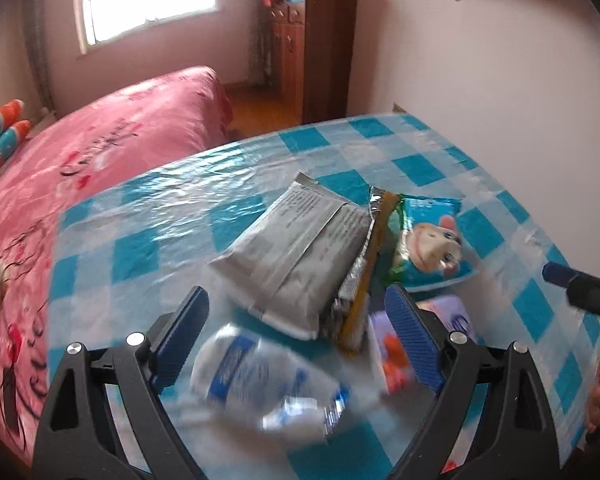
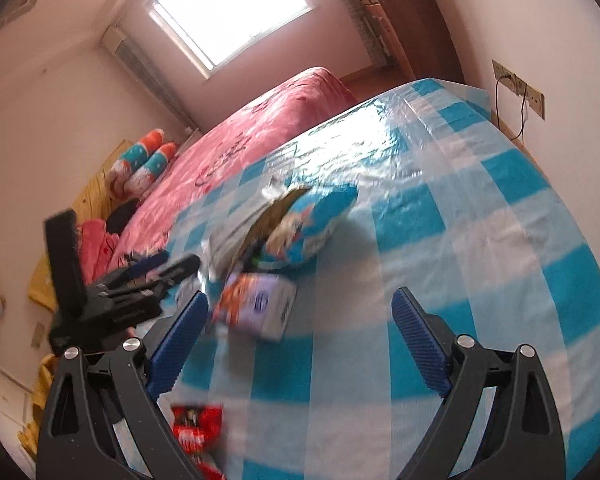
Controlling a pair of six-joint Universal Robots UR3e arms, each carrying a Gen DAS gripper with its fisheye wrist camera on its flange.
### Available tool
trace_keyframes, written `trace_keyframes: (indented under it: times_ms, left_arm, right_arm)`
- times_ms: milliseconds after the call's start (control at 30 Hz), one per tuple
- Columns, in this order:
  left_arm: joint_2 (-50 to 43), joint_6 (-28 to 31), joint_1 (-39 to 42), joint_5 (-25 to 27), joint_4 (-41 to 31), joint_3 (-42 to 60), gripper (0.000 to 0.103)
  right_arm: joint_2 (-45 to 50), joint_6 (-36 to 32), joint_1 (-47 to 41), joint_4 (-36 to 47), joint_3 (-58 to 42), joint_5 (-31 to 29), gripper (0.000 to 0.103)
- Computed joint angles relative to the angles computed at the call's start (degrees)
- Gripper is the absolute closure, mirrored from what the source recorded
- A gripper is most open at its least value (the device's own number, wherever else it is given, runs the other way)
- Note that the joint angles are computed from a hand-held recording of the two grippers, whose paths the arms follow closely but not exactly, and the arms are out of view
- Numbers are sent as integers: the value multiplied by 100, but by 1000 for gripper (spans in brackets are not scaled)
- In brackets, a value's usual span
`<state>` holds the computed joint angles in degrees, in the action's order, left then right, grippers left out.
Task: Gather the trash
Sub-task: 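Grasp the grey printed packet with the left tool while the right tool grasps the blue cartoon snack bag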
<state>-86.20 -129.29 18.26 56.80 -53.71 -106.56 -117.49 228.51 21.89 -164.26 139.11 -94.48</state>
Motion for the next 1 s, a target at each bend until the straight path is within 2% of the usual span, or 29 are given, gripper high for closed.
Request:
trace_keyframes:
  times_ms: [100,233,300,467,600,700,833,1000]
  left_arm:
    - [-772,-198,-355,234,230,579,13]
    - [-1494,-46,-531,248,-266,1383,13]
    - [-1721,95,-600,273,-446,1652,13]
    - [-2110,415,-776,373,-587,2087,11]
    - [-2346,506,-866,355,-646,2335,8]
    - [-2492,431,-914,327,-575,2439,8]
    - [-2672,114,-928,277,-699,2629,8]
    - [-2558,-170,-877,244,-335,2314,14]
  right_arm:
    - [-122,-199,-787,-368,310,735,11]
    - [-36,-417,-1673,-728,528,1682,12]
    - [219,-509,-1755,-871,441,1785,16]
    - [1050,-687,-1665,-1135,-1,1807,17]
    - [1659,-802,-1287,-1173,-484,1441,17]
    - [2105,-1030,-948,-937,-1021,956,17]
    - [2458,-1225,-800,-882,-1318,703,17]
    - [2713,-1361,-638,-1023,-1380,418,17]
